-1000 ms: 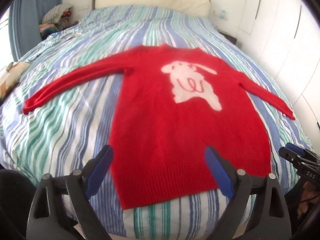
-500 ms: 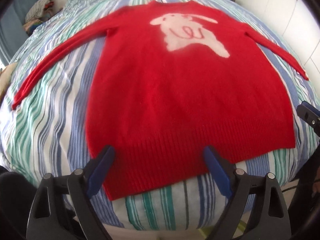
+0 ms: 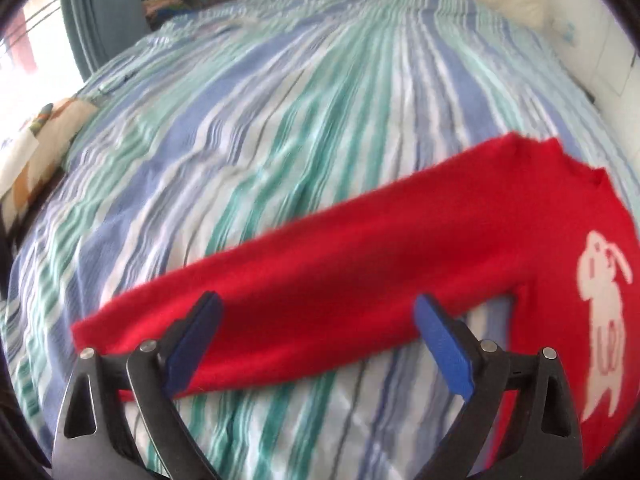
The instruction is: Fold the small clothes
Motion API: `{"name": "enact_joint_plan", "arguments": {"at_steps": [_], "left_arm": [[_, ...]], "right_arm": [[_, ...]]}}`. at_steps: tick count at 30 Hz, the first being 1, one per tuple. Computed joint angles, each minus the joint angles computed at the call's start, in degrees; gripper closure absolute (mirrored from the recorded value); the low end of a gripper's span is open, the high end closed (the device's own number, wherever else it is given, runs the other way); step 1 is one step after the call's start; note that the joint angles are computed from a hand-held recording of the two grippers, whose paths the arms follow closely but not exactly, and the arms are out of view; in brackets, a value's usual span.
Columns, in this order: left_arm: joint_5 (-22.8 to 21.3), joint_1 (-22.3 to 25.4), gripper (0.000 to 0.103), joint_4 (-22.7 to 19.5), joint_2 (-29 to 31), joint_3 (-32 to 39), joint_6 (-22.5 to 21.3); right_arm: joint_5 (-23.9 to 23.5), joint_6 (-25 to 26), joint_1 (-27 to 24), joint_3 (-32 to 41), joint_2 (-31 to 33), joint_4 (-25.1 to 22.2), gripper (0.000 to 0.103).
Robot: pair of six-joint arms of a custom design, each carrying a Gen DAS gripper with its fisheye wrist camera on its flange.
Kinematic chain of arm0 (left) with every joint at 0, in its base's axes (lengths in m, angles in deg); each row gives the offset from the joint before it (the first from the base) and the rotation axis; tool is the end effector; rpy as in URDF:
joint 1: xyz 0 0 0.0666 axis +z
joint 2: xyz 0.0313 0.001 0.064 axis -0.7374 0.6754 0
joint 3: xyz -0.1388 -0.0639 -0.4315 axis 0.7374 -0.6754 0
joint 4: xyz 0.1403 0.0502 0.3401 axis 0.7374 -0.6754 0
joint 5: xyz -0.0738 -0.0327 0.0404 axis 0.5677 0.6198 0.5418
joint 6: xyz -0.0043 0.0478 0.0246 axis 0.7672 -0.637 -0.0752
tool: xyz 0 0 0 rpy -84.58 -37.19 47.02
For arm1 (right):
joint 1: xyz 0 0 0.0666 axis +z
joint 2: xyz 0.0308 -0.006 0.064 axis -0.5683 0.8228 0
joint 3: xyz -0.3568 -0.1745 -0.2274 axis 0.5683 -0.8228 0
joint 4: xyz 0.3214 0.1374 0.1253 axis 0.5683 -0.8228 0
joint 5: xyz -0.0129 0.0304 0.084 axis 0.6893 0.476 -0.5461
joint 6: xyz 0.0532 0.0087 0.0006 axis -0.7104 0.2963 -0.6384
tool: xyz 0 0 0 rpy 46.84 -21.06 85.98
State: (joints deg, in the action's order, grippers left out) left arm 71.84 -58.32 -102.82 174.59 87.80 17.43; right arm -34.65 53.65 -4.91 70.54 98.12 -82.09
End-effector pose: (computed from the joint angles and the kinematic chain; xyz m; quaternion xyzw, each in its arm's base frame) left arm 0.5033 -0.0883 0.3609 -0.1162 0.9666 0.0505 0.2229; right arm 0.2452 0.1353 0.4168 -0.0696 0.9441 0.0895 0.3096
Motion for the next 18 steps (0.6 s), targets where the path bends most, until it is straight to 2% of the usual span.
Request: {"name": "enact_joint_plan", "arguments": {"at_steps": [1,3,6,9,11,13,17,18], "left_arm": [[1.42,0.66,0.004,0.28,-0.13,-2.46,-0.34],[1.11,0.64,0.002,4.98,-4.38,-8.34,-1.76],[0.29,0.51,0.002,2.83,-8.78,-11.58,-6.96],[-1.14,1.70,0.004,2.46,-13.03,-12.71,-8.54],[0.05,3.79,0.003,4.93,-15.02,-12.69,-7.50],[1.18,6.80,0.003,6.47,-14.66,-12.28,-4.62],[2.58,11.00,0.004,0.57,-8.66,-12.02,2.50],[2.29,10.85,0.003,2.67,-10.03,-13.82,3.65]], "right_arm": [[0.16,0.03,0.11,-0.01,-0.05,-0.33,0.039],[0.00,-0.19,0.07,-0.15,-0.19,-1.03,0.039],[-0.95,-0.55,-0.53,-0.52,-0.18,-1.61,0.039],[-2.27,-0.44,-1.36,-0.60,0.56,-1.39,0.039],[-2.38,-0.38,-1.51,-0.45,0.93,-0.86,0.039],[-2.06,-0.36,-1.24,-0.23,0.99,-0.35,0.039],[-0.92,-0.57,-0.45,0.03,0.52,-0.20,0.039],[-0.77,-0.77,-0.55,0.00,0.30,-0.35,0.039]]}}
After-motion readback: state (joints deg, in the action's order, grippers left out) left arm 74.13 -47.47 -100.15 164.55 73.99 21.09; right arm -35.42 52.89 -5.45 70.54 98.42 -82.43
